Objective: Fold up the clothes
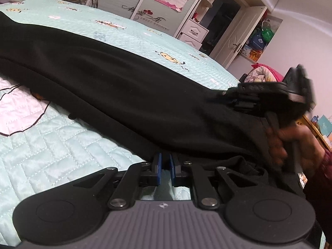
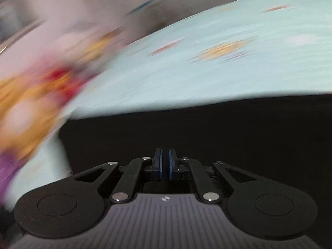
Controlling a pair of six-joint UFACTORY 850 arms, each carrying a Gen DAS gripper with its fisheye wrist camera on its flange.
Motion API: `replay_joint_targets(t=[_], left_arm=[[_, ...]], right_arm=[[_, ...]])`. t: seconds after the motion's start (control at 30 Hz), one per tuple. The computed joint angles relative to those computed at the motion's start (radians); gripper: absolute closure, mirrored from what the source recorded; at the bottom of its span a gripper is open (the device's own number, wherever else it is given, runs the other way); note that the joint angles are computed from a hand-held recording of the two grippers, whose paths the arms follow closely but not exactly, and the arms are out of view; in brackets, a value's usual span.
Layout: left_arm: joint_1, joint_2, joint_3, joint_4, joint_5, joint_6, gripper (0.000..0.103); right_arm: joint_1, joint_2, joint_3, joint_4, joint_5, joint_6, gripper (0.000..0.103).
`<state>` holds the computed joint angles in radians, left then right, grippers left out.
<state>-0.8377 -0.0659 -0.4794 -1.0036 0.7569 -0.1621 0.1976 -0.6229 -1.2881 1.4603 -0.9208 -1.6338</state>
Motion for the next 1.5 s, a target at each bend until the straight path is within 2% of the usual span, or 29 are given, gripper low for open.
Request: replay_joint_targets(t=[0.03,0.07,0.13,0.17,0.27,0.33,0.37,0.4,0.47,0.53,0.57,0.63,0.67,0.7,0.73,0.77,0.83,0.9,1.0,1.07,1.1,1.2,1.27,1.33,1.37,1.4,1.43,1.47,1.5], left_arm=[[-0.001,-0.001,0.000,0.000,0.003,-0.004,0.091],[-0.001,-0.001,0.002,0.003,0.004,-0.009,0.091],[0.002,0.002,0.007,0.013,0.003,-0.021,0.091],[0.003,0.003,0.009,0.019,0.003,-0.026,0.091],[0.004,0.005,0.010,0.019,0.001,-0.027,0.091],[0.003,0.006,0.011,0.019,0.001,-0.030,0.091],[0.003,0.007,0.012,0.021,0.001,-0.033,0.091],[0.004,0.007,0.012,0.023,0.000,-0.036,0.091],[0.003,0.006,0.010,0.015,-0.003,-0.024,0.091],[-0.005,0.005,-0.004,-0.031,-0.013,0.043,0.091],[-0.009,0.004,-0.011,-0.055,-0.017,0.077,0.091],[-0.016,0.001,-0.026,-0.102,-0.024,0.144,0.091],[-0.018,0.003,-0.032,-0.123,-0.032,0.178,0.091],[-0.018,0.008,-0.037,-0.142,-0.043,0.212,0.091],[-0.018,0.012,-0.042,-0.162,-0.053,0.247,0.091],[-0.018,0.023,-0.041,-0.172,-0.065,0.263,0.091],[-0.024,0.056,-0.030,-0.185,-0.078,0.262,0.091],[-0.054,0.078,-0.030,-0.195,-0.038,0.257,0.089],[-0.085,0.074,-0.065,-0.093,0.002,0.250,0.081],[-0.082,0.024,-0.118,-0.020,-0.013,0.274,0.065],[-0.078,-0.004,-0.146,0.016,-0.025,0.287,0.064],[-0.065,-0.113,-0.212,0.032,-0.061,0.303,0.064],[-0.057,-0.145,-0.194,0.106,-0.047,0.175,0.063],[-0.044,-0.132,-0.166,0.180,-0.034,0.066,0.062],[-0.043,-0.132,-0.162,0.191,-0.031,0.051,0.062],[-0.042,-0.133,-0.157,0.202,-0.029,0.036,0.062],[-0.043,-0.134,-0.159,0.200,-0.028,0.041,0.062],[-0.047,-0.137,-0.162,0.189,-0.026,0.056,0.062],[-0.046,-0.142,-0.170,0.187,-0.026,0.062,0.062]], right_arm=[[0.013,-0.019,-0.032,-0.105,-0.063,0.012,0.091],[0.039,-0.030,-0.056,-0.204,-0.084,0.024,0.086],[0.082,-0.069,-0.121,-0.278,-0.015,0.050,0.103],[0.094,-0.090,-0.148,-0.252,0.024,0.050,0.103],[0.087,-0.122,-0.190,0.025,0.299,0.064,0.103],[0.088,-0.106,-0.164,0.215,0.404,0.013,0.103],[0.094,-0.080,-0.128,0.259,0.411,-0.028,0.101],[0.092,-0.062,-0.105,0.261,0.390,-0.040,0.087],[0.071,-0.032,-0.053,0.139,0.248,-0.008,0.070],[0.044,-0.020,-0.034,-0.002,0.108,0.050,0.068],[0.025,-0.018,-0.024,-0.026,0.087,0.047,0.068],[-0.009,0.005,0.013,0.053,0.148,-0.022,0.071],[-0.027,0.040,0.057,0.155,0.230,-0.067,0.073],[-0.042,0.073,0.092,0.259,0.319,-0.109,0.072],[-0.061,0.095,0.112,0.354,0.368,-0.133,0.072],[-0.087,0.110,0.127,0.407,0.376,-0.127,0.068],[-0.139,0.126,0.168,0.386,0.267,-0.104,0.068],[-0.188,0.138,0.182,0.220,0.142,-0.014,0.068],[-0.226,0.150,0.200,-0.016,-0.039,0.022,0.067],[-0.222,0.157,0.217,-0.108,-0.073,0.026,0.067],[-0.220,0.145,0.211,-0.149,-0.086,0.032,0.067],[-0.201,0.104,0.154,-0.216,-0.106,0.087,0.068],[-0.197,0.040,0.060,-0.198,-0.070,0.140,0.072],[-0.192,-0.025,-0.038,-0.185,-0.030,0.200,0.085],[-0.198,-0.048,-0.078,-0.146,0.034,0.238,0.102],[-0.205,-0.066,-0.102,-0.071,0.114,0.266,0.103],[-0.212,-0.066,-0.096,0.017,0.152,0.253,0.103],[-0.222,-0.071,-0.094,0.107,0.169,0.238,0.103],[-0.232,-0.064,-0.078,0.178,0.152,0.210,0.097]])
